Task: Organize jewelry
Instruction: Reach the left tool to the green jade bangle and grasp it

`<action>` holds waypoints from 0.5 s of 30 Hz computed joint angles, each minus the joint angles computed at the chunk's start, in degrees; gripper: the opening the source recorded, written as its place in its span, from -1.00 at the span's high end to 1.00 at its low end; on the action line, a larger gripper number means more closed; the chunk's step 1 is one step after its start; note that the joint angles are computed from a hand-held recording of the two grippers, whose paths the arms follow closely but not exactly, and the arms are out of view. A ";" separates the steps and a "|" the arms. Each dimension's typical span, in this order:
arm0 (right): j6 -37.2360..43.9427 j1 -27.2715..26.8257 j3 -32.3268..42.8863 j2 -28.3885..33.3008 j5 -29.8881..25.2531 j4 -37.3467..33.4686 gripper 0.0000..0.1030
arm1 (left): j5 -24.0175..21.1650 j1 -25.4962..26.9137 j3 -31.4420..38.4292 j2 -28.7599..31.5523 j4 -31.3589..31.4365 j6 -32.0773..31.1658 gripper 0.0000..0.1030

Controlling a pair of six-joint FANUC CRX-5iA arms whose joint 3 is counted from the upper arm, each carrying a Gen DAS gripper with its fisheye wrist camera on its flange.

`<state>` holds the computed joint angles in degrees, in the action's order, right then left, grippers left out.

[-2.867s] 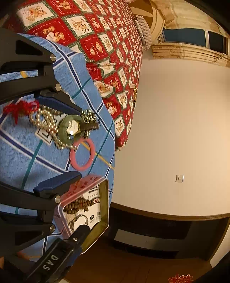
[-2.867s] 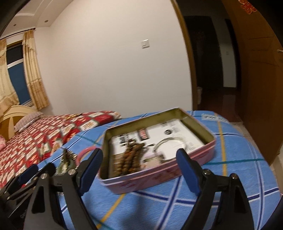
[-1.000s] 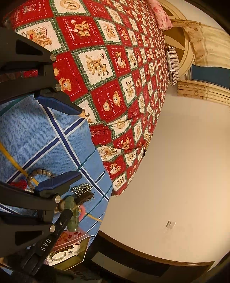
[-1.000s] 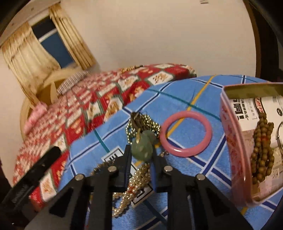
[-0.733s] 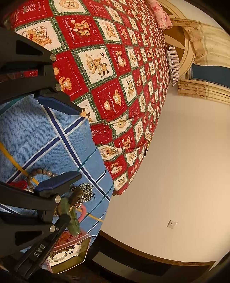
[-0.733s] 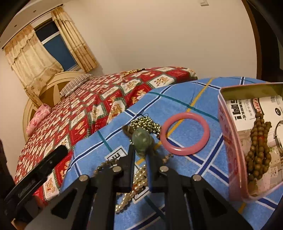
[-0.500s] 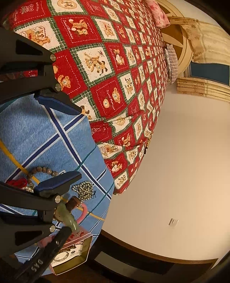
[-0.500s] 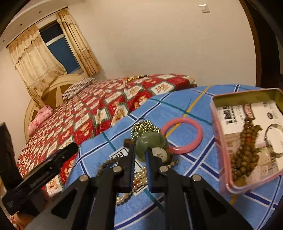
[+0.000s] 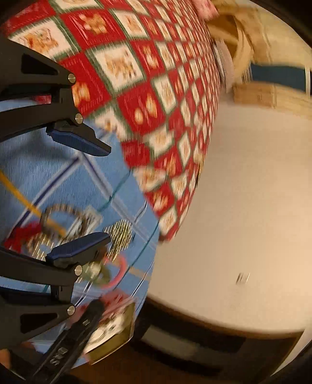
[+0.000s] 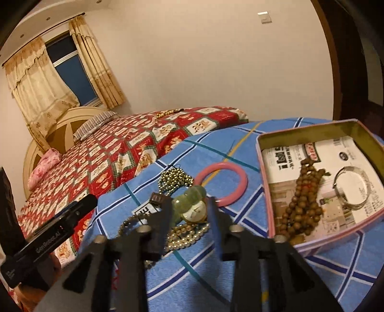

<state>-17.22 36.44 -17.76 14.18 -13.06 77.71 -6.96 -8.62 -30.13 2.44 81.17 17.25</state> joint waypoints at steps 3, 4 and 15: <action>-7.71 -1.24 -1.51 -1.01 -1.35 8.89 0.15 | -11.74 3.53 3.20 1.77 -12.47 3.11 -0.28; -10.70 -1.82 -2.06 -1.43 -1.71 11.73 0.15 | -13.51 3.74 4.55 2.39 -16.43 4.16 -0.28; -12.97 -3.05 -3.17 -2.33 -1.87 12.68 0.15 | -21.30 3.70 17.41 10.91 -36.06 19.96 0.57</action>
